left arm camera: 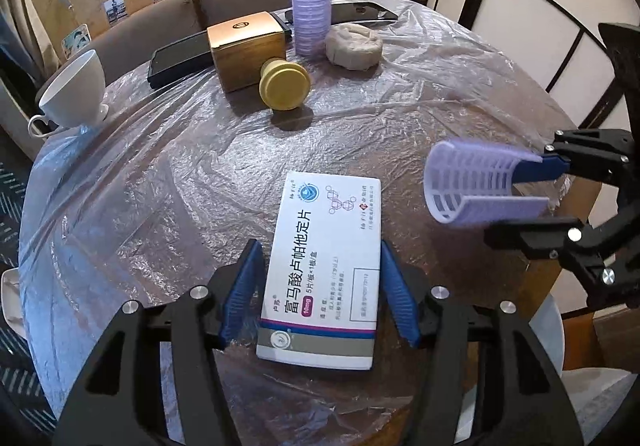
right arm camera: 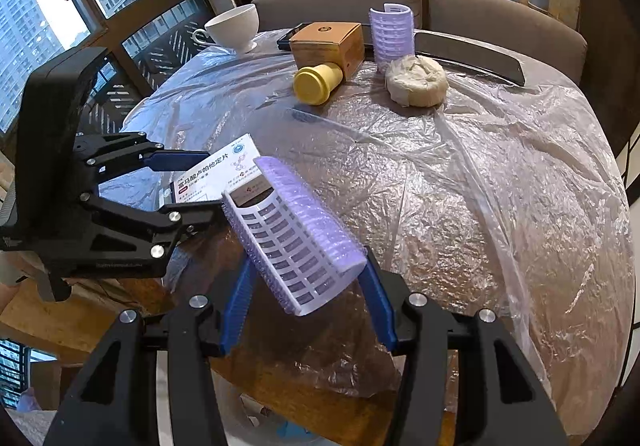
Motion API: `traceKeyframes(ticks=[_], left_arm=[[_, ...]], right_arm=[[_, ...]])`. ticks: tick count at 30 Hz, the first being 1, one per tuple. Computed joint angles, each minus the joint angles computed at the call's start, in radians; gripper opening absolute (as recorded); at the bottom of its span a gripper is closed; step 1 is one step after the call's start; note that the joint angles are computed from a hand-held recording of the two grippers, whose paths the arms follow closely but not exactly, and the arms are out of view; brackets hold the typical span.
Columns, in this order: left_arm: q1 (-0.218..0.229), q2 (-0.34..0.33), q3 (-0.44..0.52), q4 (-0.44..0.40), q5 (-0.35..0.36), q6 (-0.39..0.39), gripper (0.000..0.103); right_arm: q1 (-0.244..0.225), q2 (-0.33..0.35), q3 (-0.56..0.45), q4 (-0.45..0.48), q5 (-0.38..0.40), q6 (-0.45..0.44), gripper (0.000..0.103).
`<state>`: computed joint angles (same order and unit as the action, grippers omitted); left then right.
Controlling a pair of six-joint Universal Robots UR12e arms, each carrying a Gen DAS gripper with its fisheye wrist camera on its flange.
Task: Collect trash
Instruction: 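Carry the medicine box and lavender roller with both tools over the white bin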
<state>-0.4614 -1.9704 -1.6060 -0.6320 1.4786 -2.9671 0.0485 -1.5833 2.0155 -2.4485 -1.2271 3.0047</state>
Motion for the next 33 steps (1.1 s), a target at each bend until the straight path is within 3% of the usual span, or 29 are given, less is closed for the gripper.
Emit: traceKeyframes(ticks=[2, 14, 20, 33], left_arm=[[-0.003, 0.0, 0.001, -0.002, 0.007, -0.004, 0.053], [-0.011, 0.029, -0.029, 0.042, 0.02, -0.103, 0.053], [-0.026, 0.049, -0.053, 0.074, 0.058, -0.145, 0.053], [-0.052, 0.086, -0.095, 0.102, 0.122, -0.162, 0.053]], right_arm=[[0.0, -0.002, 0.003, -0.003, -0.003, 0.003, 0.051], [-0.011, -0.021, 0.013, 0.011, 0.004, 0.023, 0.051], [-0.013, -0.039, 0.02, 0.011, 0.011, 0.041, 0.051], [-0.011, -0.083, 0.039, 0.021, 0.025, 0.041, 0.051]])
